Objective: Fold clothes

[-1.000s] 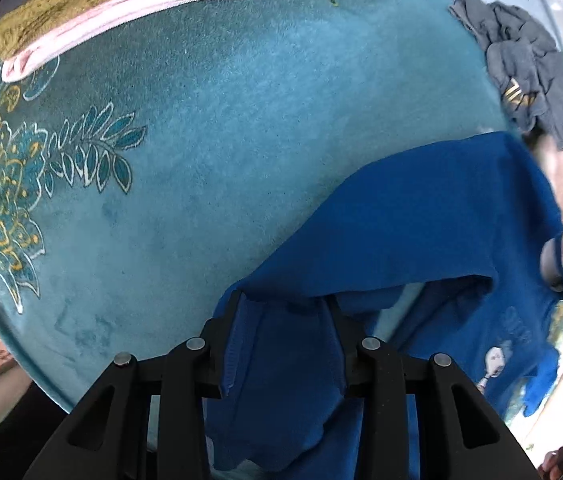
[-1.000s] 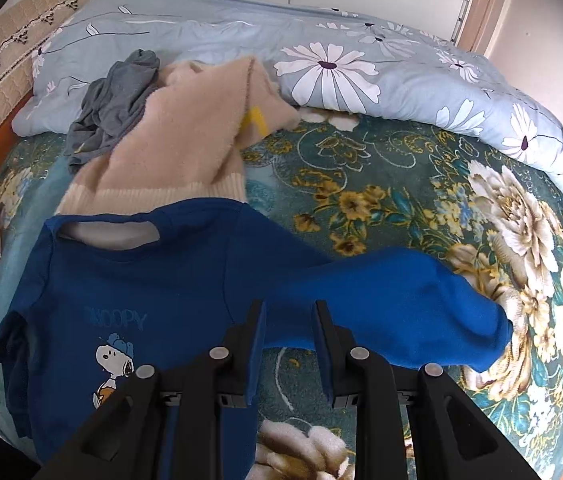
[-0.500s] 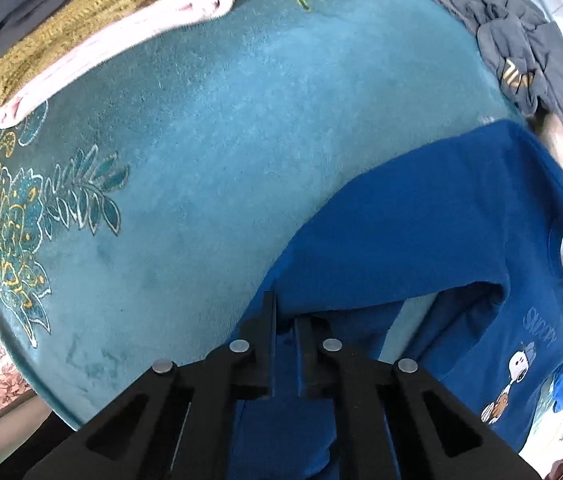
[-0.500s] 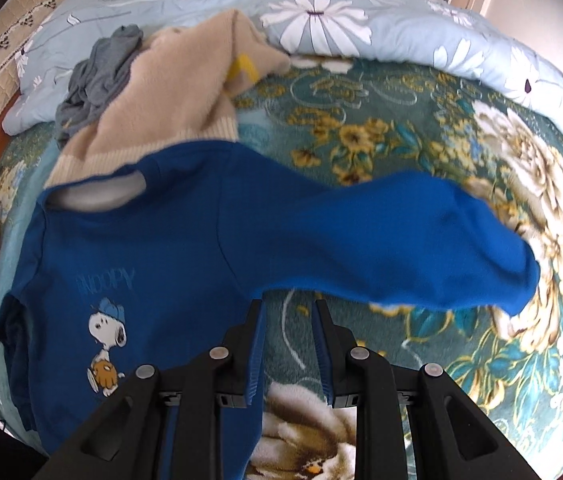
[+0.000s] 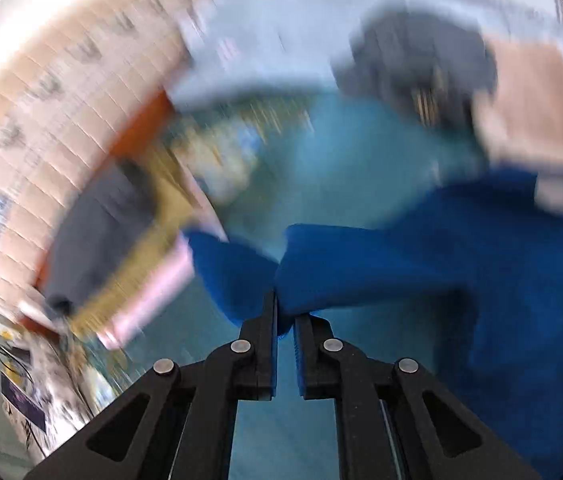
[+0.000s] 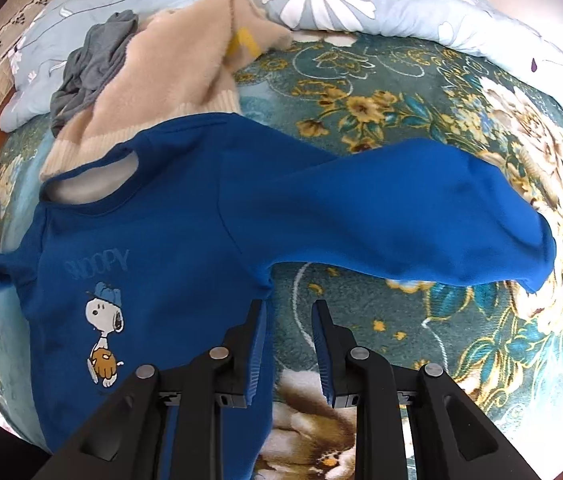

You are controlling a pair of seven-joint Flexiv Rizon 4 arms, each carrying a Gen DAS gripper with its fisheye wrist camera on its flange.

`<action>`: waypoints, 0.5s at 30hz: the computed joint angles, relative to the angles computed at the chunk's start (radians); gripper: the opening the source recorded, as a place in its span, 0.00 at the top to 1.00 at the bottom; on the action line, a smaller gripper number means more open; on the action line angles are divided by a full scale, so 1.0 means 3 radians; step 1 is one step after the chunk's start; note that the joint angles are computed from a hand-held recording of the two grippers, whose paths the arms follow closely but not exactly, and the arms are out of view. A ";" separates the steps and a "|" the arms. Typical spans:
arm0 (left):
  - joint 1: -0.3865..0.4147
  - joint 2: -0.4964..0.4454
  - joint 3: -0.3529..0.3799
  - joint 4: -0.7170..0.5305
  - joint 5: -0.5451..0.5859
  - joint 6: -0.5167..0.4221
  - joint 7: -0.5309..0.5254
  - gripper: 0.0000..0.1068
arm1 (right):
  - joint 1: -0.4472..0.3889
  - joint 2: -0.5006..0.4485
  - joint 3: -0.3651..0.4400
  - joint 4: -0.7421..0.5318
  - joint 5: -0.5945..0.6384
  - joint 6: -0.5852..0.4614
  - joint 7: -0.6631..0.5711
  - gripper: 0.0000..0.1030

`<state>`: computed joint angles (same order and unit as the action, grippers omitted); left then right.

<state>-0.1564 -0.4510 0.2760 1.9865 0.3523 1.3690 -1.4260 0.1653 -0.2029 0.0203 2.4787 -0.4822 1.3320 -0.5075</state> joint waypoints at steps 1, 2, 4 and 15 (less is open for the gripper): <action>0.0077 0.0001 -0.0073 0.0035 -0.0095 -0.0146 0.0077 0.92 | 0.0007 -0.0007 -0.0001 -0.0005 -0.0010 -0.0001 0.0001 0.74; 0.0169 0.0020 -0.0147 0.0103 -0.0194 -0.0249 0.0152 0.92 | 0.0014 -0.0010 -0.0001 -0.0010 -0.0015 -0.0013 0.0007 0.74; 0.0403 0.0074 -0.0387 0.0189 -0.0545 -0.0481 0.0345 0.90 | 0.0019 -0.0018 0.0003 -0.0024 -0.0010 -0.0038 0.0009 0.74; 0.1498 0.0509 -0.1186 0.0799 -0.3974 -0.1208 0.1030 0.67 | 0.0035 -0.0098 0.0003 -0.0117 0.0018 -0.0174 -0.0013 0.74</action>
